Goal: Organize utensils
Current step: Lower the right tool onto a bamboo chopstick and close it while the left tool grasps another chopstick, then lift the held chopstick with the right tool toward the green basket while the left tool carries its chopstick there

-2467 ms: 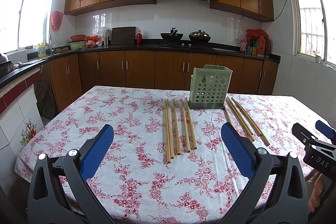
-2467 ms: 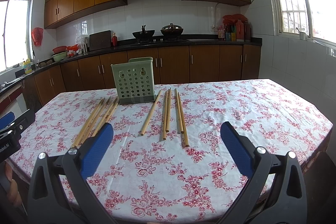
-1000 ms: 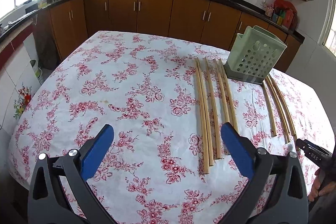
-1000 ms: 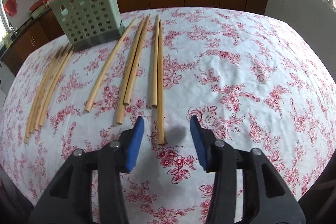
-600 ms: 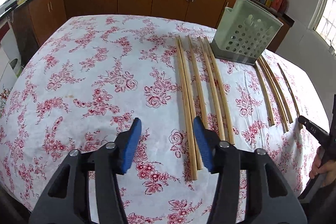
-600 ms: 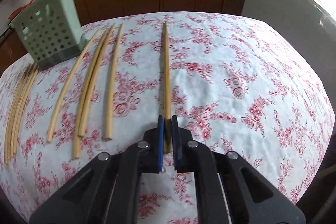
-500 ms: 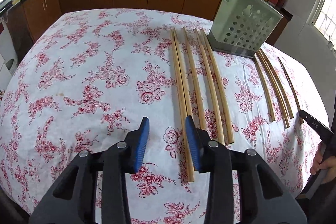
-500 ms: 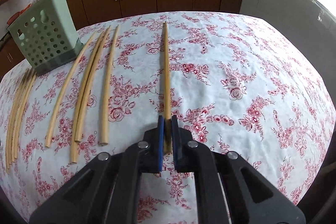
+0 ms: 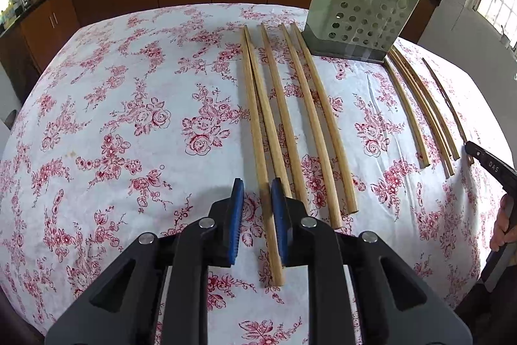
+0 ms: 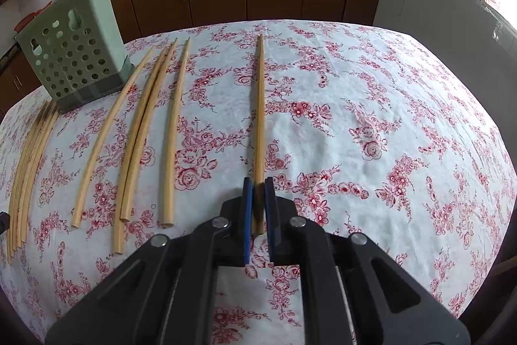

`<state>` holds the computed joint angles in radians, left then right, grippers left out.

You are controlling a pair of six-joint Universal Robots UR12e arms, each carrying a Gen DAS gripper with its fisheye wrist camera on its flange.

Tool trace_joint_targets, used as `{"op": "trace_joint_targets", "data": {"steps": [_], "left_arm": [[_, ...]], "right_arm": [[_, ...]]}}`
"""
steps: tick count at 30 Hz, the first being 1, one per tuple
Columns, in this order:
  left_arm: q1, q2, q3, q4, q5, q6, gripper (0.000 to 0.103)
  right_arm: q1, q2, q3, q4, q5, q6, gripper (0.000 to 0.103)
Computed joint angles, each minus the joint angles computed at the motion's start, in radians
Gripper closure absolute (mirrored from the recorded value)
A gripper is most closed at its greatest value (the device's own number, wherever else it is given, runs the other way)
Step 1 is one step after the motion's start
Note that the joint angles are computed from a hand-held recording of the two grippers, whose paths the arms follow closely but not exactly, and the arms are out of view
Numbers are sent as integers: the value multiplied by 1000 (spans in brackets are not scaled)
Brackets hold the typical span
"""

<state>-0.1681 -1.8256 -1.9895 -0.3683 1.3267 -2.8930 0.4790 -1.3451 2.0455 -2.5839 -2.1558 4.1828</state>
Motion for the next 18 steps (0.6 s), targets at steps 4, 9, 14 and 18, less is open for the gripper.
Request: {"op": "trace_joint_targets", "data": {"steps": [4, 9, 14, 18], "left_arm": [[0, -19, 21, 15, 25, -21, 95], [10, -75, 90, 27, 54, -66, 95], [24, -121, 135, 66, 36, -66, 95], [36, -122, 124, 89, -2, -70, 95]], "right_arm": [[-5, 13, -12, -4, -10, -36, 94], [-35, 23, -14, -41, -9, -74, 95], [-69, 32, -14, -70, -17, -73, 95], [-74, 34, -12, -79, -19, -73, 94]]}}
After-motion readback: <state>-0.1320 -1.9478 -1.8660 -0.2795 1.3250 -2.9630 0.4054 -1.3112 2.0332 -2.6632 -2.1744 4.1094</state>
